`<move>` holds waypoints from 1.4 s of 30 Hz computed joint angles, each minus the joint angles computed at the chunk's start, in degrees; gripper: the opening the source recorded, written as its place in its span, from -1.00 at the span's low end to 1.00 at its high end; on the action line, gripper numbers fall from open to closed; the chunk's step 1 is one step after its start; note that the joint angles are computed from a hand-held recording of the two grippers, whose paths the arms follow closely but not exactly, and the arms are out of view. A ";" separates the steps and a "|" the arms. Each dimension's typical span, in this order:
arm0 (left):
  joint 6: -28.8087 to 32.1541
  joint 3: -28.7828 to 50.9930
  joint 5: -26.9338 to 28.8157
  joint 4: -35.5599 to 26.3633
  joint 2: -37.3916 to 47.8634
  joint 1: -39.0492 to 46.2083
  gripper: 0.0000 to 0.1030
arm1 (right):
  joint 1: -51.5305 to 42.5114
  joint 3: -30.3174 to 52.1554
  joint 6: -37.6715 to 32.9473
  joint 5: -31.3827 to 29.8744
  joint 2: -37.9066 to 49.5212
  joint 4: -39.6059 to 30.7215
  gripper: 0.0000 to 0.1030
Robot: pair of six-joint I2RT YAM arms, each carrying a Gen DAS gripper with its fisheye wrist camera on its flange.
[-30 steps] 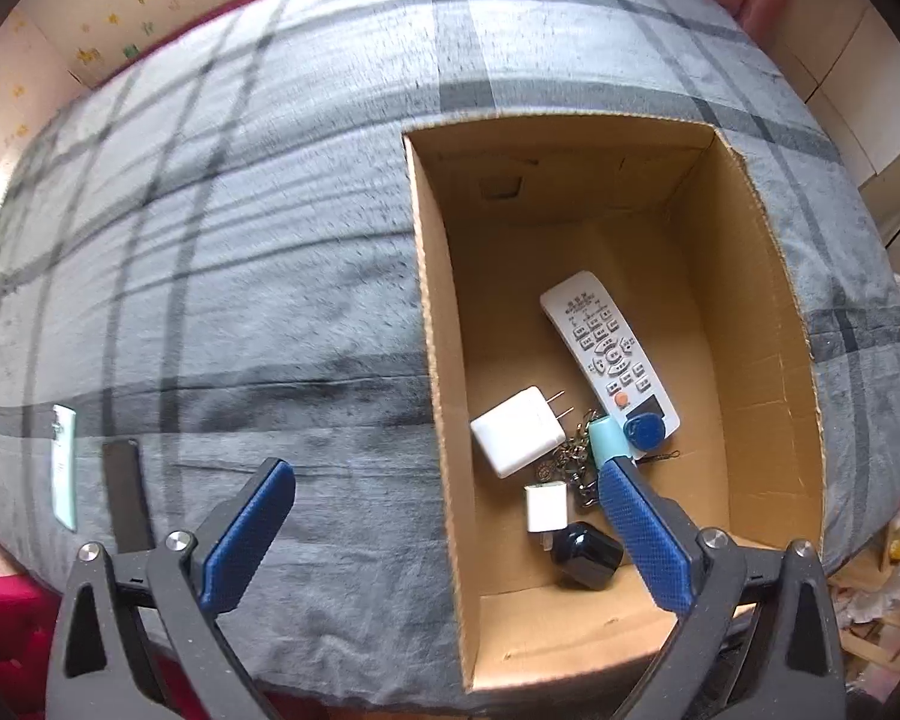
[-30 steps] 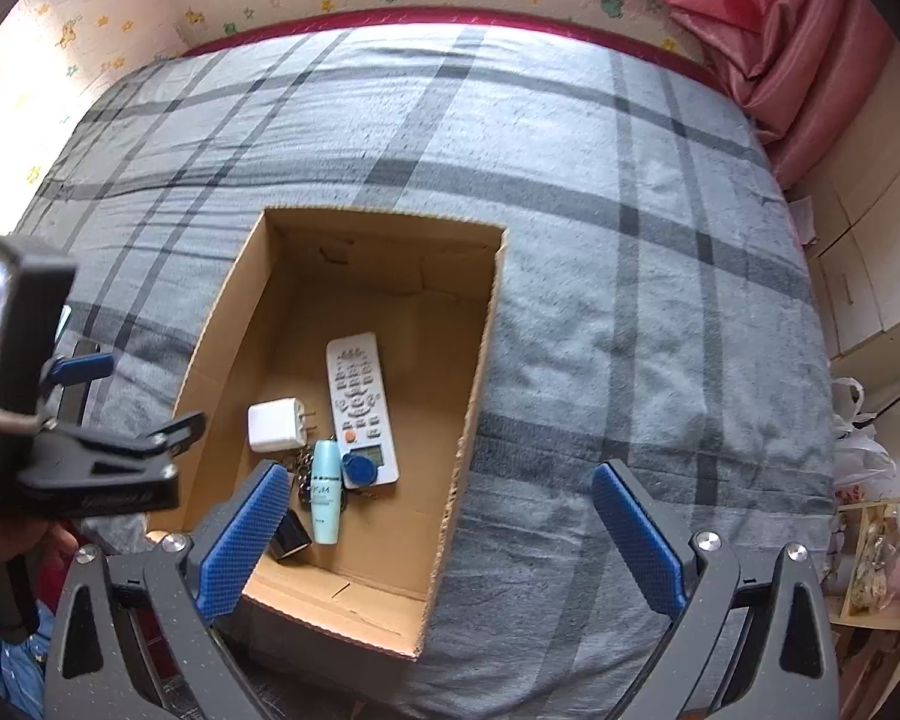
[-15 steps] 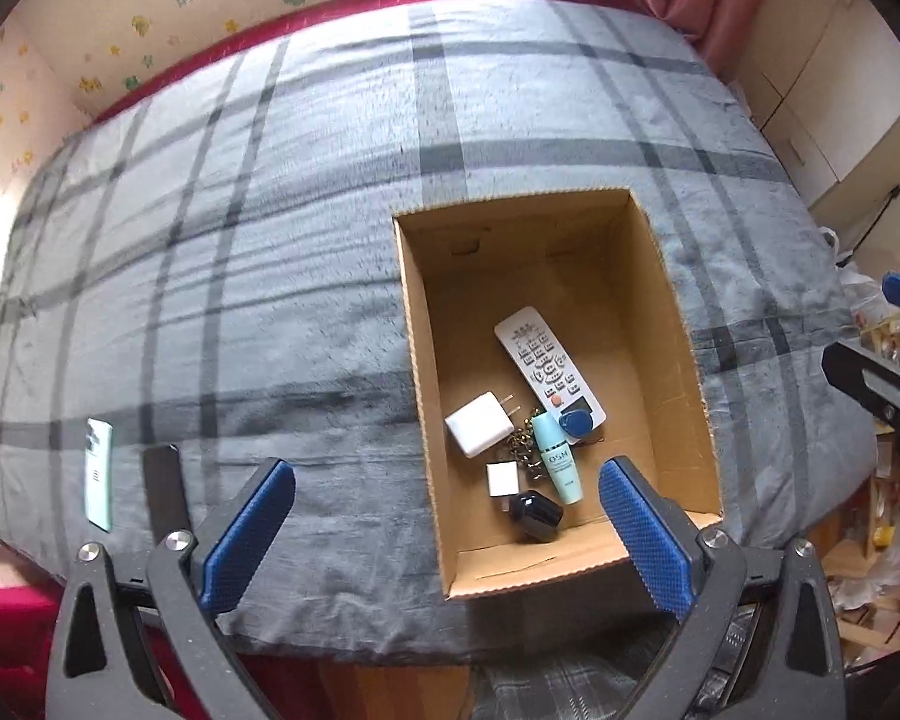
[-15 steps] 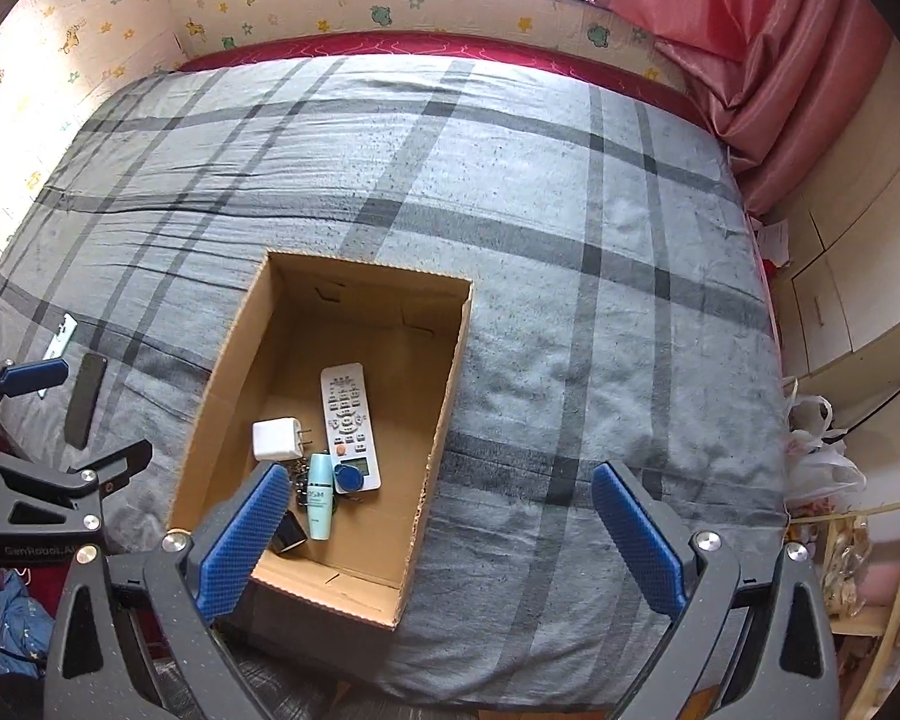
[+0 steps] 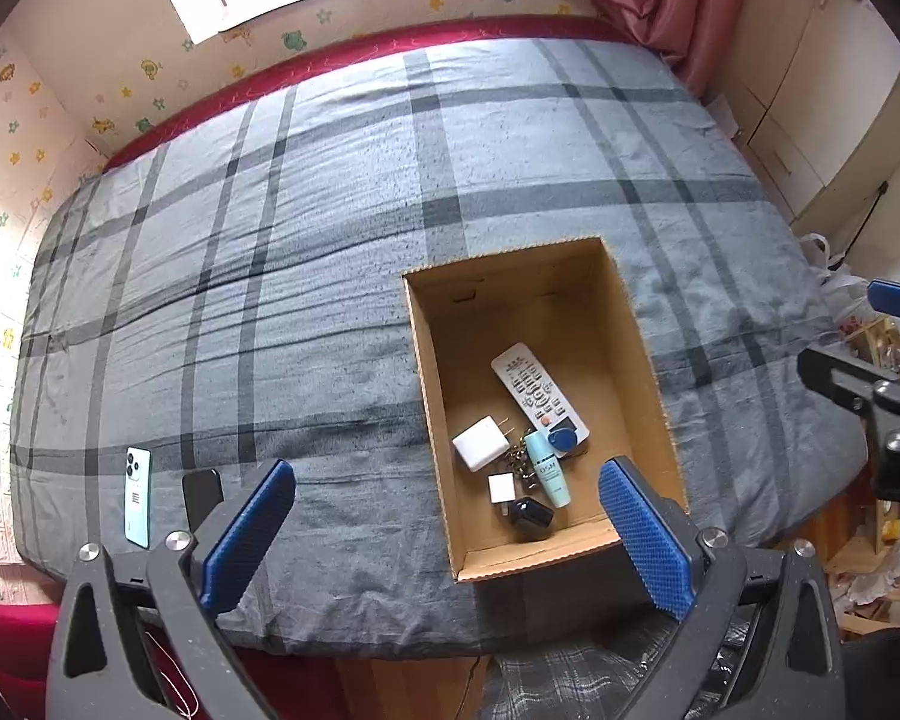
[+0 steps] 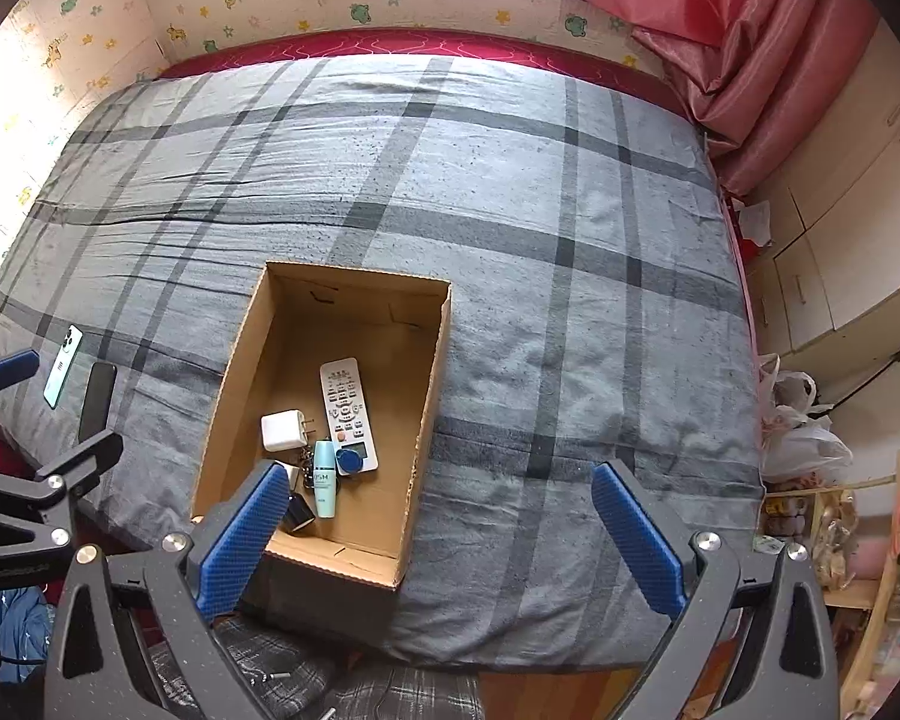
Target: Organize rigid objects
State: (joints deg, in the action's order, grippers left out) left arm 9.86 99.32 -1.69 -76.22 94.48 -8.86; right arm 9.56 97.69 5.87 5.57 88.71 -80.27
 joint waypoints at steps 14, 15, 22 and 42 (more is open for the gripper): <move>0.19 1.89 0.62 -0.84 -1.16 -0.87 1.00 | 0.63 0.85 0.82 1.80 -0.72 -0.48 1.00; 0.17 2.02 0.50 -0.83 -1.17 -0.95 1.00 | 0.69 0.84 0.86 1.90 -0.78 -0.47 1.00; 0.18 2.30 0.70 -1.02 -1.17 -0.98 1.00 | 0.79 1.05 0.97 2.15 -0.87 -0.71 1.00; -0.31 2.17 0.69 -0.81 -1.19 -1.51 1.00 | 0.10 2.04 -0.14 1.74 -0.34 -1.42 1.00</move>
State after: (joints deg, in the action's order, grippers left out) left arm 9.55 101.48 -0.99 -77.03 93.30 -10.37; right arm 9.66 99.73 5.73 7.31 88.37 -81.68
